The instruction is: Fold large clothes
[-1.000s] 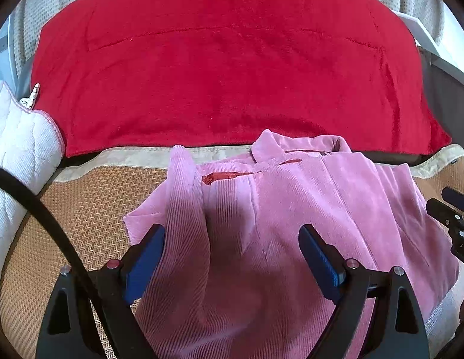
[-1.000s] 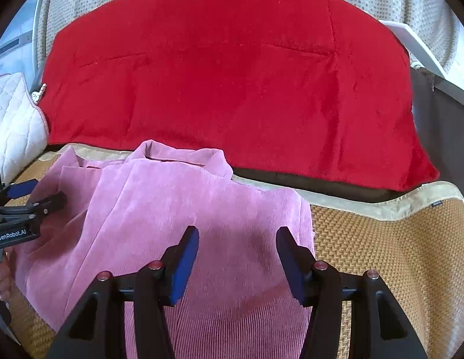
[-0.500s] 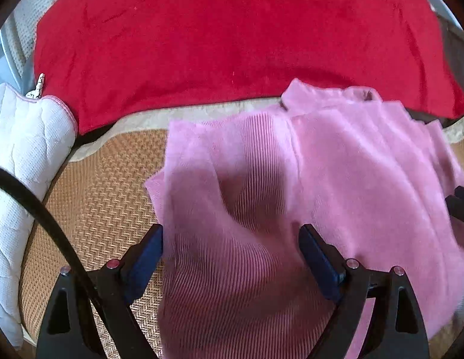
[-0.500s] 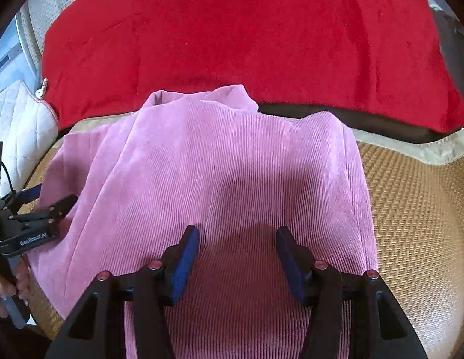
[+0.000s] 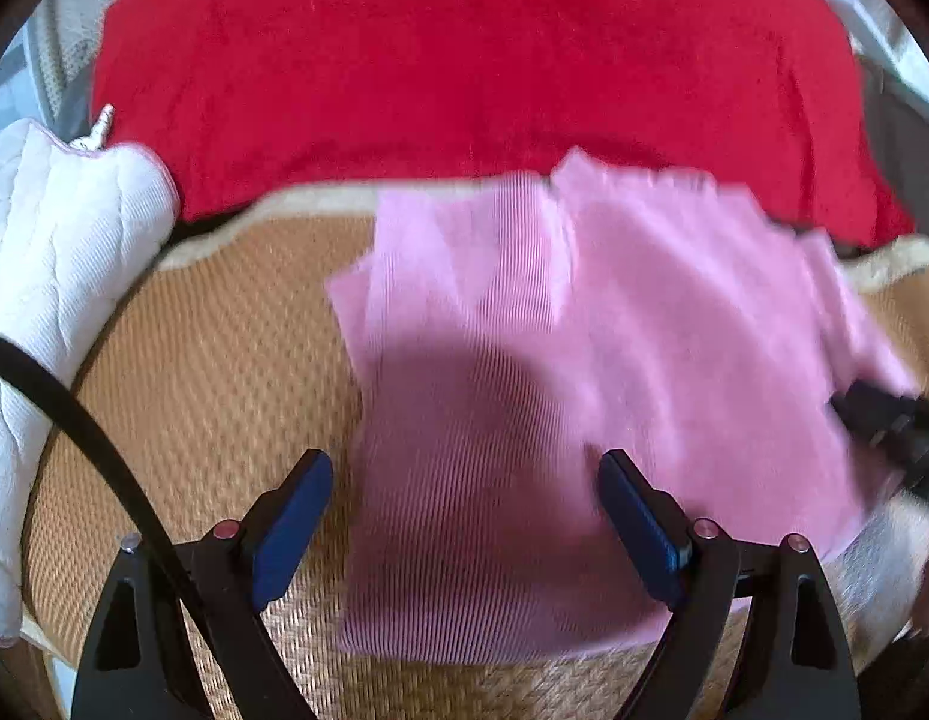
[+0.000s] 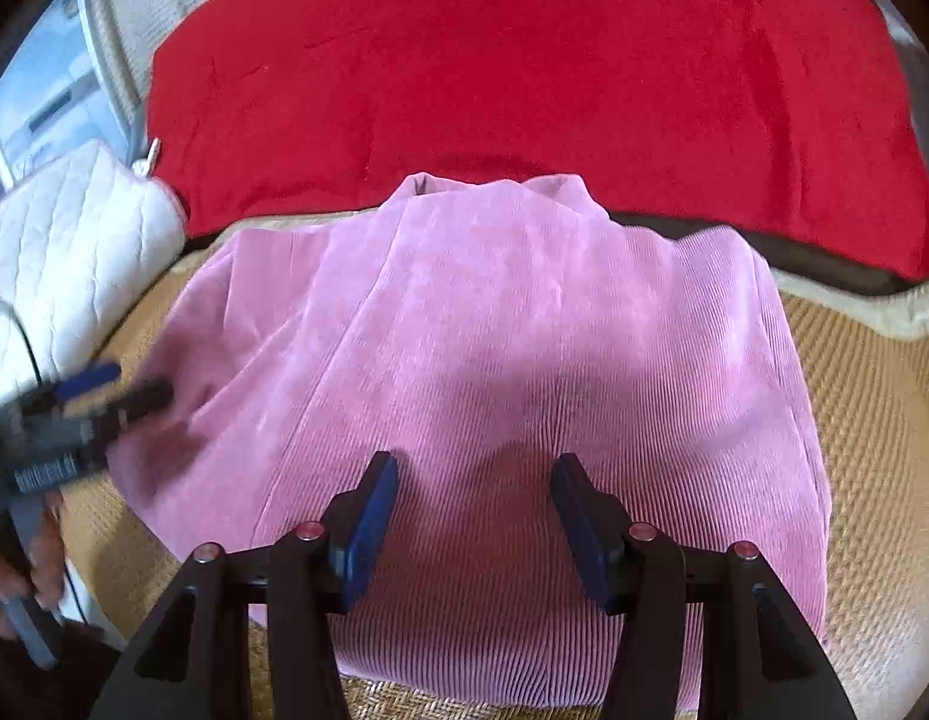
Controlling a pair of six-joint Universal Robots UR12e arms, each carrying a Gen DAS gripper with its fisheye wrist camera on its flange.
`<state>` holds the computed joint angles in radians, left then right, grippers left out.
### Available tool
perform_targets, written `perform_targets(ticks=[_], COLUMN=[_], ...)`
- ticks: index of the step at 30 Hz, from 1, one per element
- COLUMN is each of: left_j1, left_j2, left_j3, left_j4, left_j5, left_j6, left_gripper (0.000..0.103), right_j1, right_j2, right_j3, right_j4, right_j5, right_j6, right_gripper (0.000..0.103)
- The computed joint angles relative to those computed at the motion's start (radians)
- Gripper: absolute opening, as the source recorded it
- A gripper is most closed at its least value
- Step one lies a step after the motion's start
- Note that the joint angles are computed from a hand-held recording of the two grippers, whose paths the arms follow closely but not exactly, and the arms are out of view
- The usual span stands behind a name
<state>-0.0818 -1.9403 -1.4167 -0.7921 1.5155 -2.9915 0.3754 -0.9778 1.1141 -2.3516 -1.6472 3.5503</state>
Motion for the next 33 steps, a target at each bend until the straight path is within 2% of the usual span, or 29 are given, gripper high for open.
perform_targets(ticks=[2, 4, 6, 8, 11, 13, 17, 19, 22, 24, 26, 29, 33], left_j1=[0.0, 0.008, 0.016, 0.019, 0.032, 0.046, 0.059, 0.06, 0.049, 0.053, 0.063, 0.094, 0.123], left_j2=[-0.008, -0.005, 0.002, 0.016, 0.043, 0.06, 0.077, 0.078, 0.072, 0.078, 0.095, 0.129, 0.15], left_j3=[0.008, 0.011, 0.007, -0.008, -0.043, -0.068, -0.098, -0.101, -0.097, -0.105, -0.127, -0.175, -0.218], left_j4=[-0.029, -0.047, -0.038, -0.004, 0.037, 0.061, 0.096, 0.104, 0.093, 0.088, 0.088, 0.095, 0.116], left_j5=[0.0, -0.024, -0.042, -0.032, -0.063, -0.093, -0.108, -0.104, -0.036, -0.043, -0.072, -0.194, -0.329], left_j6=[0.023, 0.001, -0.021, -0.028, -0.047, -0.068, -0.111, -0.112, -0.106, -0.113, -0.136, -0.192, -0.276], left_gripper=[0.09, 0.09, 0.09, 0.09, 0.09, 0.09, 0.09, 0.09, 0.09, 0.09, 0.09, 0.09, 0.09], right_j1=[-0.003, -0.004, -0.001, 0.005, 0.009, 0.005, -0.007, -0.007, -0.005, -0.003, -0.002, -0.005, -0.011], right_j2=[-0.009, -0.018, -0.028, -0.027, -0.013, 0.006, 0.011, 0.008, -0.002, -0.005, -0.002, 0.02, 0.029], right_j3=[0.008, 0.023, 0.038, 0.039, 0.02, -0.004, -0.009, -0.008, 0.01, 0.016, 0.01, -0.023, -0.033], right_j4=[-0.005, -0.042, -0.089, -0.115, -0.088, -0.031, -0.017, -0.033, -0.084, -0.112, -0.102, -0.005, 0.011], right_j5=[0.015, 0.024, 0.036, 0.046, 0.077, 0.101, 0.143, 0.143, 0.14, 0.128, 0.12, 0.132, 0.154], right_j6=[0.029, 0.031, 0.017, -0.008, -0.037, -0.038, 0.008, 0.006, 0.005, 0.005, 0.005, 0.016, 0.031], right_gripper=[0.058, 0.058, 0.058, 0.058, 0.058, 0.058, 0.059, 0.059, 0.059, 0.059, 0.059, 0.059, 0.06])
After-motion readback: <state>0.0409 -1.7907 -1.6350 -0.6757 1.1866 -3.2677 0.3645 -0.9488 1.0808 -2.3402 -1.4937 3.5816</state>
